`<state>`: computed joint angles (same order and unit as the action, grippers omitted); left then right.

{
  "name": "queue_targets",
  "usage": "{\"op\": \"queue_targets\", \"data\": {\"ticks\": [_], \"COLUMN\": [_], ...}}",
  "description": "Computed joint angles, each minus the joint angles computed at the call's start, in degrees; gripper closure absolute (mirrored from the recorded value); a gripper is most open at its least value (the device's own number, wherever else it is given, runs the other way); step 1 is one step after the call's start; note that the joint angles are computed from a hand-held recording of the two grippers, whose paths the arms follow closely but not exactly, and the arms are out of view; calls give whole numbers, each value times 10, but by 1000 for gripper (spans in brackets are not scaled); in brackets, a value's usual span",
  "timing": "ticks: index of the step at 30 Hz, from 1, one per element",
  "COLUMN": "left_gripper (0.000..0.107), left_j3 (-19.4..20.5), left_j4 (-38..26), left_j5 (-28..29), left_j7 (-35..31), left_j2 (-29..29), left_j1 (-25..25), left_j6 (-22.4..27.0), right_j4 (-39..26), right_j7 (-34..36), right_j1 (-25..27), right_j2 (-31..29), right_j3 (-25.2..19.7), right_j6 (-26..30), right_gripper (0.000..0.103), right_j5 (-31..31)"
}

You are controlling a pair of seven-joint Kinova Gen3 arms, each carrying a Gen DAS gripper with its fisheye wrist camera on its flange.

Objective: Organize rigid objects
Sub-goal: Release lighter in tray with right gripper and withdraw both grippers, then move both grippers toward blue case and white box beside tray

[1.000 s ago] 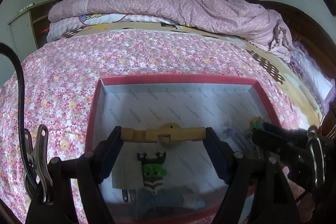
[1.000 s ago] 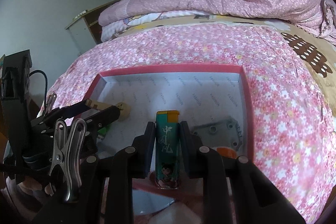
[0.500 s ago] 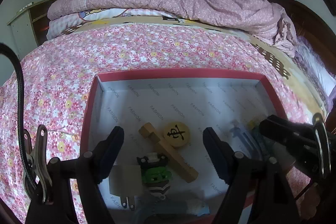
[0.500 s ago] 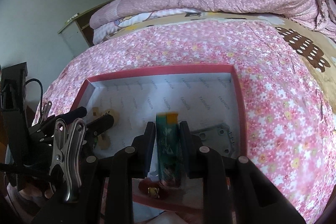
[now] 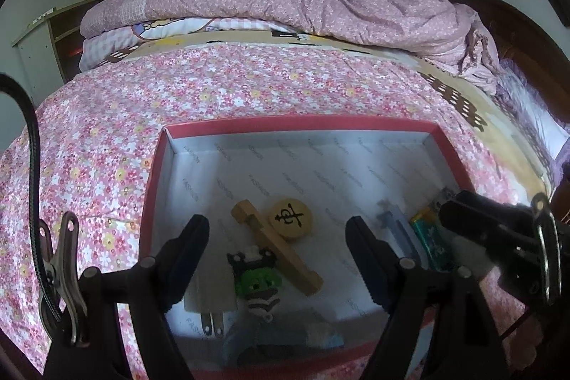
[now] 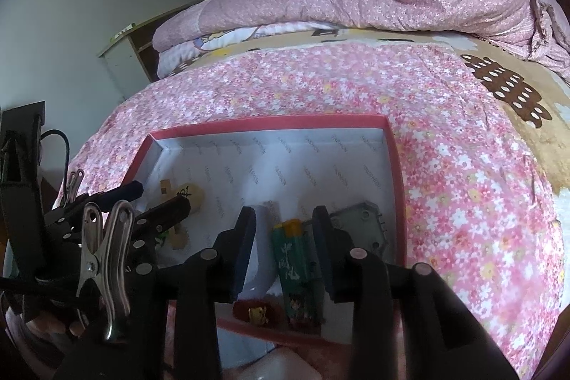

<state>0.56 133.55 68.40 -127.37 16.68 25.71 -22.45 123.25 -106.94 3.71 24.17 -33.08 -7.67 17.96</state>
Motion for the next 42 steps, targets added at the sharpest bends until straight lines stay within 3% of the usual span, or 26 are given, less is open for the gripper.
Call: {"op": "queue_targets", "data": {"ticks": [3, 7, 13, 17, 23, 31, 42], "left_gripper": [25, 25, 25, 25, 25, 25, 25], "left_j3": [5, 9, 30, 39, 55, 78, 100], "left_j4": [10, 17, 29, 36, 39, 56, 89], "left_j5": [-16, 4, 11, 8, 48, 64, 88], "left_j7": [12, -7, -7, -2, -29, -32, -8], "left_j2": [-10, -19, -34, -44, -50, -57, -55], "left_j1": [0, 16, 21, 27, 43, 62, 95], "left_j6": [3, -7, -11, -11, -25, -40, -67], "right_j4": [16, 36, 78, 102, 137, 166, 194], "right_j7": [-9, -26, -58, -96, -118, -182, -191], "right_j1": [25, 40, 27, 34, -10, -28, -84], "right_j2": [-7, -20, -54, -68, -91, -102, -94], "right_j3": [-22, -34, -9, -9, 43, 84, 159], "right_j6": [-9, -18, -52, -67, -96, -113, -127], "right_gripper": [69, 69, 68, 63, 63, 63, 62], "right_j5": [11, 32, 62, 102, 125, 190, 196]}}
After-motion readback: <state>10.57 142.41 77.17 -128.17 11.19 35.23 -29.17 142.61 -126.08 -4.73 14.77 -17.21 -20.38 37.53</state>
